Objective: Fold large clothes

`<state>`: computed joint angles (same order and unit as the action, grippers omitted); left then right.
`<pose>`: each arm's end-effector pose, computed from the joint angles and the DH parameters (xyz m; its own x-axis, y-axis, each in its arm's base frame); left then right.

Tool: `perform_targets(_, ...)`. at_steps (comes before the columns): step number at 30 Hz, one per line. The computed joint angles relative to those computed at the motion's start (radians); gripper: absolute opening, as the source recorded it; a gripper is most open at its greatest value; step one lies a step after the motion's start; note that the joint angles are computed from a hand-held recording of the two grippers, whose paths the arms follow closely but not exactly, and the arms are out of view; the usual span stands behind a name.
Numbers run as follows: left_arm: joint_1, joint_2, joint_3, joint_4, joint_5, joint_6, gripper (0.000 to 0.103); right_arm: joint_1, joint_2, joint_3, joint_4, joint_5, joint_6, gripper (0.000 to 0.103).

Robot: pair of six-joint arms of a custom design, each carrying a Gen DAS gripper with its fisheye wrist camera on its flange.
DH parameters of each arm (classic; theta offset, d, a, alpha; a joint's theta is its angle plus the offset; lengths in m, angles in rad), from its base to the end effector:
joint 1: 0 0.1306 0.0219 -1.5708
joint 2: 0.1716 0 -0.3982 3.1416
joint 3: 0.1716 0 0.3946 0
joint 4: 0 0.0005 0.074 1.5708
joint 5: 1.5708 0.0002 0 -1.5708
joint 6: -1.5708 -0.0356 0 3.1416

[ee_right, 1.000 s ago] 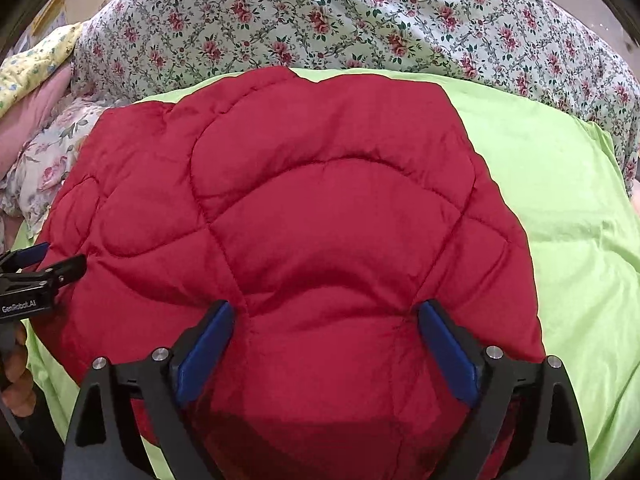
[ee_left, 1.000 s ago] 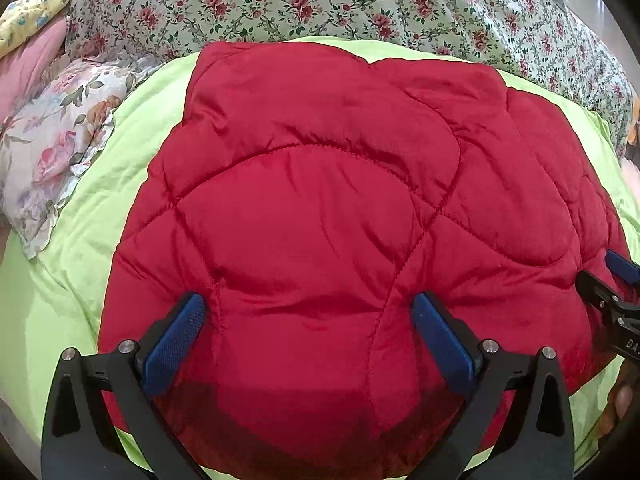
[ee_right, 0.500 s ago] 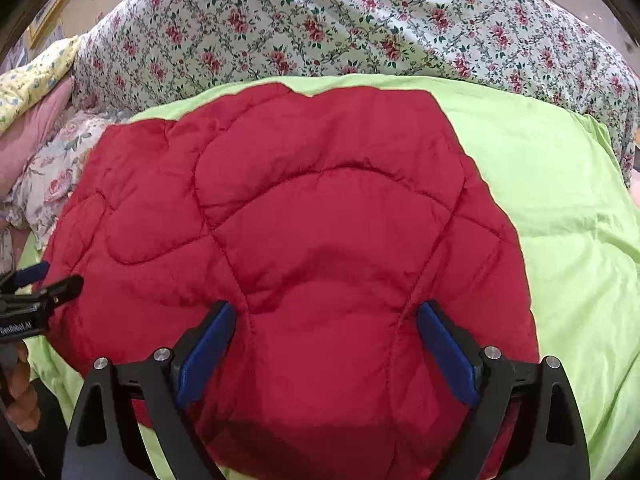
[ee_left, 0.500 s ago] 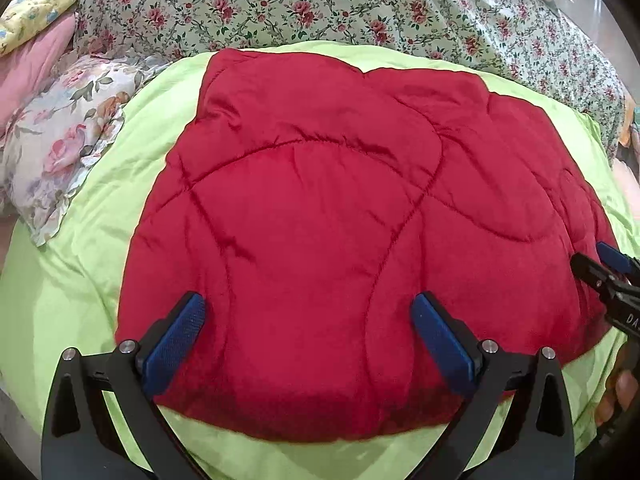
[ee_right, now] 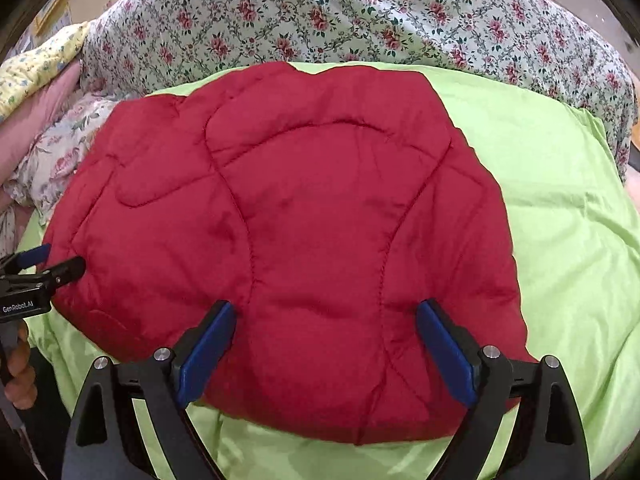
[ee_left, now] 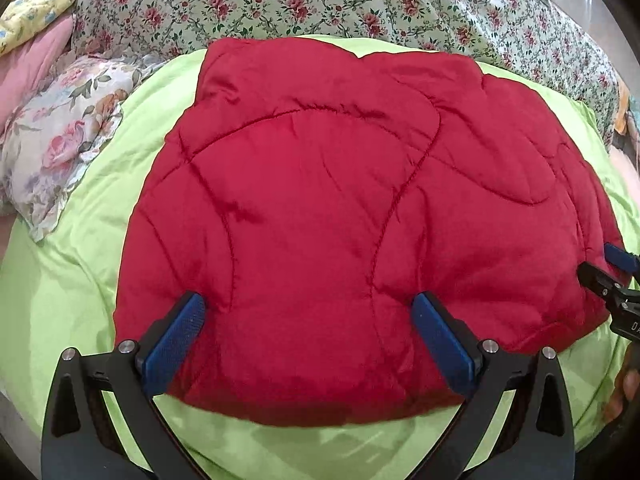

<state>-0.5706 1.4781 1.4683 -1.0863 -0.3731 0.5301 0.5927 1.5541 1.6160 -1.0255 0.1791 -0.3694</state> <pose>0.4247 -0.2578 0.4283 -0.8292 -0.0273 -0.5583 -0.0655 0.9967 0.0486 0.4511 0.2955 0.4588 -0.8032 -0.1126 -0.5849 -0.1880 0.9797 0.0696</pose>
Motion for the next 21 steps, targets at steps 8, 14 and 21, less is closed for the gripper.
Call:
perform_targets(8,0.001,-0.035,-0.02,0.007,0.024,0.004,0.103,0.004,-0.011,0.0,0.01,-0.008,-0.029,0.092)
perform_targets(14,-0.035,-0.104,-0.072,0.002,0.024,0.03,0.103,0.034,-0.105,-0.068,0.055,-0.014,-0.032,0.094)
perform_targets(21,-0.092,-0.17,-0.137,-0.062,-0.003,0.067,0.103,0.071,-0.188,-0.148,0.036,-0.052,-0.055,0.094)
